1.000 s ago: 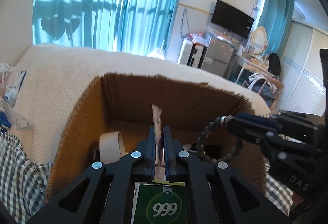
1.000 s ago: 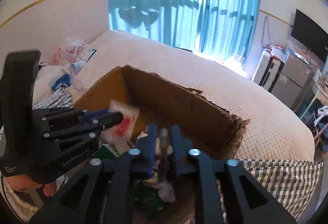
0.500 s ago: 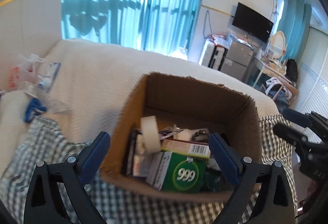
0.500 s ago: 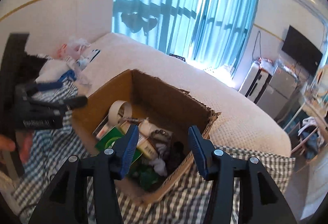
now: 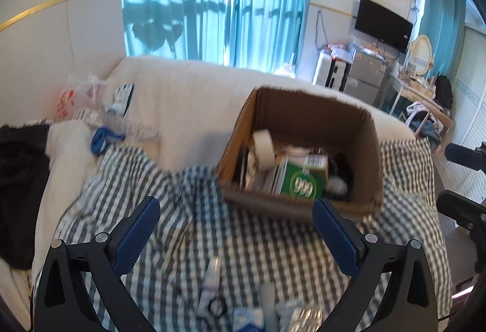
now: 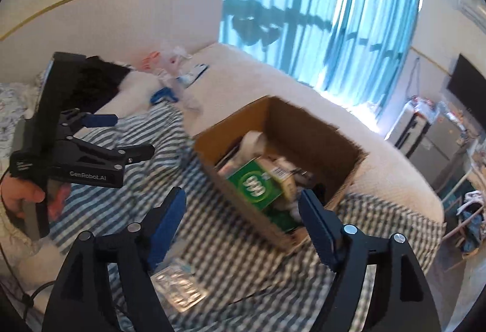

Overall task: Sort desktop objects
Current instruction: 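Grasp the blue-labelled plastic bottle with the left tool while the right tool grasps the foil blister pack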

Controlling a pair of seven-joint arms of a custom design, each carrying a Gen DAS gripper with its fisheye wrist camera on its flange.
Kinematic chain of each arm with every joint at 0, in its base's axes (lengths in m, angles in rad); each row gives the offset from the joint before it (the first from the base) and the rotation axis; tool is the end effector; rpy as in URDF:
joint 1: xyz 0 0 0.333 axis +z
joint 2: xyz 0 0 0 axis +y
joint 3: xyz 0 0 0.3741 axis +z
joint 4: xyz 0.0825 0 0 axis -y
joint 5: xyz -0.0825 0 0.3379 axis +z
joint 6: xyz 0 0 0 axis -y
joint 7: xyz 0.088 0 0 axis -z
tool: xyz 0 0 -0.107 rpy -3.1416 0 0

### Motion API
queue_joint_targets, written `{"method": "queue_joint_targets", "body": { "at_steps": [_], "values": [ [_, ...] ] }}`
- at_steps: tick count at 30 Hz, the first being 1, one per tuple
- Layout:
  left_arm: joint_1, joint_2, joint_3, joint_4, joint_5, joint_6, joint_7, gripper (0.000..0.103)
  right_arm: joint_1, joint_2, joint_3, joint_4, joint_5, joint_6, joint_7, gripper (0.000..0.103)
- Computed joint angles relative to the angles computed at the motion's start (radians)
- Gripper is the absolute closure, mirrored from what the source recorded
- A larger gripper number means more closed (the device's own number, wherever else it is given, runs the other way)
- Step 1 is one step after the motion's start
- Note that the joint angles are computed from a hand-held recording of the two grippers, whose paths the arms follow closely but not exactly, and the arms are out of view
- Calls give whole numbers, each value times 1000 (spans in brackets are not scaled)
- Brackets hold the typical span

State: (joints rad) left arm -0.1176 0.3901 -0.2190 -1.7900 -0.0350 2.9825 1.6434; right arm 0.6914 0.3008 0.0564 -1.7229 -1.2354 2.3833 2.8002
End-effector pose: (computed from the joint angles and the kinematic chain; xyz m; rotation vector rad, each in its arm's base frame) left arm 0.6503 -0.1974 0.5157 -1.4934 2.0802 -0.9469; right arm 0.4878 0.4333 0.5290 -1.9414 1.4067 -1.1539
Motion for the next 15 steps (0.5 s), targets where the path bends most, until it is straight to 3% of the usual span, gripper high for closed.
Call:
{"method": "queue_joint_targets", "body": {
  "at_steps": [2, 6, 9, 13, 15],
  "values": [
    [22, -14, -13, -32, -16, -25, 10, 0, -6, 9, 4, -11, 21, 24, 3, 14],
    [60, -14, -36, -100, -54, -38, 51, 0, -28, 44, -2, -51, 63, 119, 15, 12],
    [71, 13, -41, -151, -70, -3, 73, 0, -54, 89, -15, -86, 125, 214, 3, 12],
    [124, 78, -98, -178, -116, 7, 113, 0, -72, 165, -30, -113, 215, 297, -103, 12],
    [105, 102, -78, -183, -115, 9, 96, 0, -68, 194, -33, -110, 253, 298, -184, 12]
  ]
}}
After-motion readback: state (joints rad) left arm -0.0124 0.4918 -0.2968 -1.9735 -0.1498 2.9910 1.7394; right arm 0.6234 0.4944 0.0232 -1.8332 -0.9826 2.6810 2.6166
